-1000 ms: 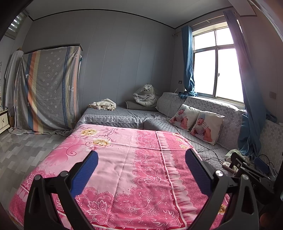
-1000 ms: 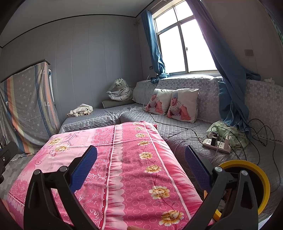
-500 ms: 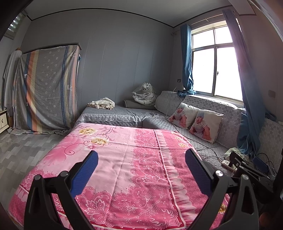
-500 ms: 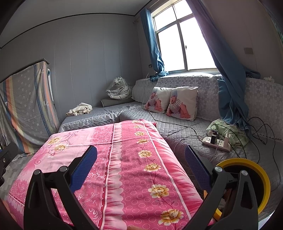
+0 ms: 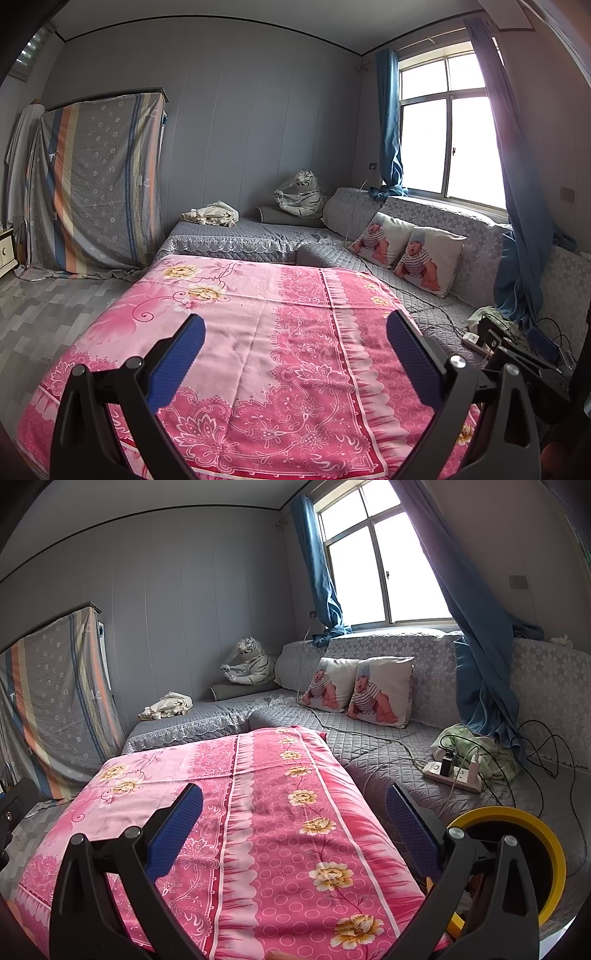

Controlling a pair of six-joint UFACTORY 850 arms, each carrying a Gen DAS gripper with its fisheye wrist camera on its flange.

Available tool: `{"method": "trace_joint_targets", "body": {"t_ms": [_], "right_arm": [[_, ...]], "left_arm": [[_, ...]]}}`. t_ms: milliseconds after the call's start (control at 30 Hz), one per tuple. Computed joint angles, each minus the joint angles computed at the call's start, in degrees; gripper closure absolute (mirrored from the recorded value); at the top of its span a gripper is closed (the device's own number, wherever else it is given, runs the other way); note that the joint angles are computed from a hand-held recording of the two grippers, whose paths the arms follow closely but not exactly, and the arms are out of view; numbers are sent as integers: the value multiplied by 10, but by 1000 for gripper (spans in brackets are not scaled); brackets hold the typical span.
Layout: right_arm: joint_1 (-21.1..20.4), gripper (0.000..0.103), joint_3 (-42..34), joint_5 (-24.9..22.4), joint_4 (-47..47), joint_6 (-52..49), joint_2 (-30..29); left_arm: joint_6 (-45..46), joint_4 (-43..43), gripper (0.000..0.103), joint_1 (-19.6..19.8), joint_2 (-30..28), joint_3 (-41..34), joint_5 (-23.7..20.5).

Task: Collect trash

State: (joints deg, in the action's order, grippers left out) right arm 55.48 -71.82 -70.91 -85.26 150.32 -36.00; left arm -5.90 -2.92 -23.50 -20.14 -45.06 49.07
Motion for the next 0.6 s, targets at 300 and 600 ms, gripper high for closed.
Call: {"method": "trace_joint_targets", "body": {"t_ms": [300, 600], "right_arm": [[-2, 8, -1, 7, 1, 2, -1], [-4, 8, -2, 13, 2, 2, -2]], "left_arm": [[3, -3, 8, 0, -4, -1, 5], [-13, 15, 8, 5, -5, -5, -6]]}}
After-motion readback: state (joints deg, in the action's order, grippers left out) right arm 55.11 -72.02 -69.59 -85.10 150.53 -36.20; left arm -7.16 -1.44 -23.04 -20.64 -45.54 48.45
